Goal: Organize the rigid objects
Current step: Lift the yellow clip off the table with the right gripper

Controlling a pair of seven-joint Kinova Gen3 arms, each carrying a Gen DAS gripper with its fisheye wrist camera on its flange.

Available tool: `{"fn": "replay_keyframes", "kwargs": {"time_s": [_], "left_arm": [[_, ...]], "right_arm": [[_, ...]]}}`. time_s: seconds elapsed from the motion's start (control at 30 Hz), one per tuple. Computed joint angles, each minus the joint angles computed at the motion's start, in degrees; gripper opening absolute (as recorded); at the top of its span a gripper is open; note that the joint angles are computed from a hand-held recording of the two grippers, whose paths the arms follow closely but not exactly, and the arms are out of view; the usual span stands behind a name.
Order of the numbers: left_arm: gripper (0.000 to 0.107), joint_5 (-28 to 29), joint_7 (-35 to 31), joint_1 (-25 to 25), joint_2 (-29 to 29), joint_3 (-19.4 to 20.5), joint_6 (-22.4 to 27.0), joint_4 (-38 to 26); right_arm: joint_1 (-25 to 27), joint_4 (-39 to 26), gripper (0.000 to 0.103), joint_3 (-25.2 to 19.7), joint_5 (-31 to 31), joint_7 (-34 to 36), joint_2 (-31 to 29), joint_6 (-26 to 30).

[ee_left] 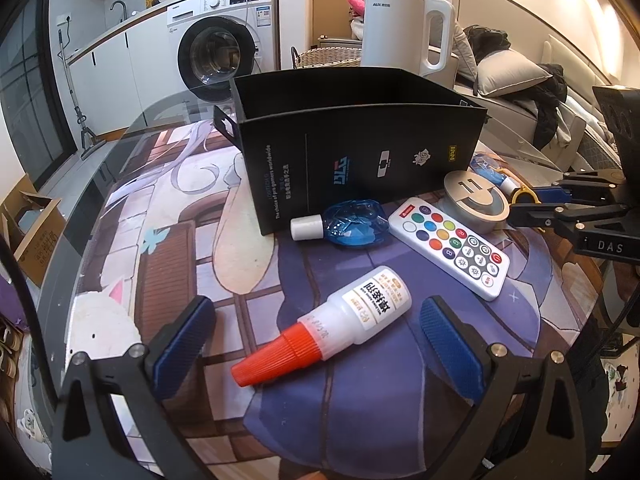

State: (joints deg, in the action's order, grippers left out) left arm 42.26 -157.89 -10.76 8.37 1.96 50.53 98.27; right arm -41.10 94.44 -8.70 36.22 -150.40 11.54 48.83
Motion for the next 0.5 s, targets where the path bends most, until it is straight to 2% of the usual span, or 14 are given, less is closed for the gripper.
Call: {"fn": "replay_keyframes", "kwargs": {"time_s": [0.07, 0.5], "left_arm": [[0.103, -0.04, 0.09, 0.06, -0.07, 0.01, 0.0, 0.02], [0.103, -0.58, -0.3, -0.17, 0.11, -0.11, 1.42, -0.58]], "right_arm": [[-0.32, -0.14, 0.01, 0.11, 0.65, -0.67, 0.21, 0.13], [-1.03, 0.49, 0.009, -0.55, 4.32, -3.41, -1.78, 2.73]]}}
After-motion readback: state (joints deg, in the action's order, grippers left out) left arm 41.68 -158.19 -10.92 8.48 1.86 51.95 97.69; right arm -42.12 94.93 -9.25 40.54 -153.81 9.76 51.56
